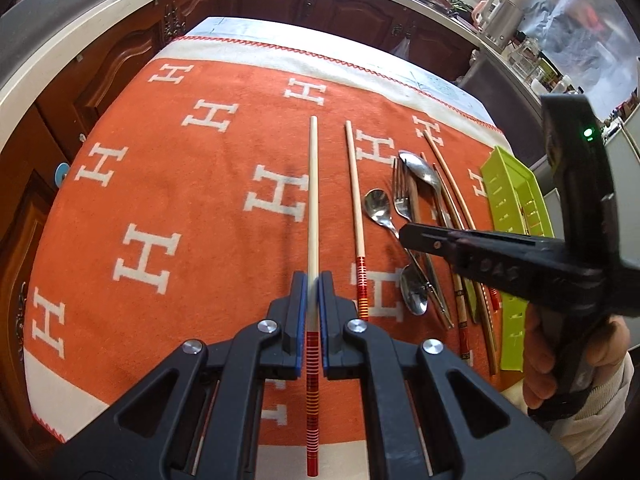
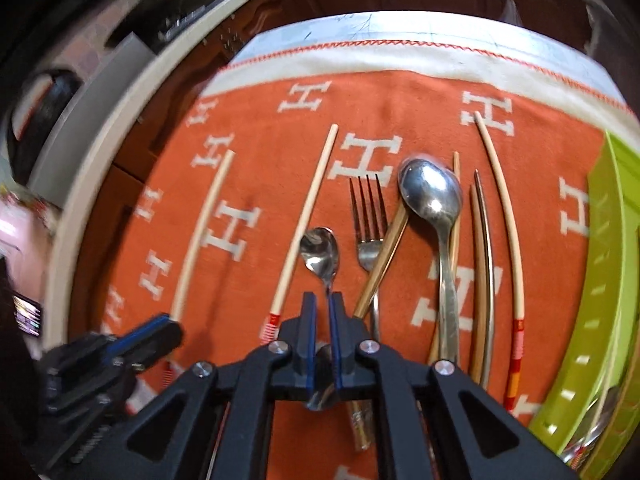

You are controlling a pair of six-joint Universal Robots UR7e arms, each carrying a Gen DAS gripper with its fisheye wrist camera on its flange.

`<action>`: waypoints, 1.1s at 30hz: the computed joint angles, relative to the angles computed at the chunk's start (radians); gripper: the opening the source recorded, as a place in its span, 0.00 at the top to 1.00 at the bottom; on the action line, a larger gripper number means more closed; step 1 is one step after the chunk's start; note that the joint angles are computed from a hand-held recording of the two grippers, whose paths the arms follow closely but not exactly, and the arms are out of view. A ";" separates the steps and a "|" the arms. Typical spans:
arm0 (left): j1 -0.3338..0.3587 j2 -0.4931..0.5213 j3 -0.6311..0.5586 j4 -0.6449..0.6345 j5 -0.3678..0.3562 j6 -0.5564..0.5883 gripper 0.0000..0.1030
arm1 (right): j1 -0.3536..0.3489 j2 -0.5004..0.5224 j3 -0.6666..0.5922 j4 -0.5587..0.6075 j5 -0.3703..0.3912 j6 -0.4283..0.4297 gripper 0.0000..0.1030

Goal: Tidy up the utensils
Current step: 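Carry the spoon and chopstick into the green tray and open both tools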

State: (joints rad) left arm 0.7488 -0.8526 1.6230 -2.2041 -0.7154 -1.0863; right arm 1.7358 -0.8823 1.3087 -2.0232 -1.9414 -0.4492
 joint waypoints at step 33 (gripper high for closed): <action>-0.040 0.089 -0.121 -0.077 -0.066 0.135 0.97 | -0.117 -0.200 0.041 0.040 0.305 0.132 0.97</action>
State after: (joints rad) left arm 0.7085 -0.7640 1.5016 -2.2808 -0.7810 -0.9517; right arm 1.6185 -1.0820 1.3499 -1.9836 -1.6359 -0.3169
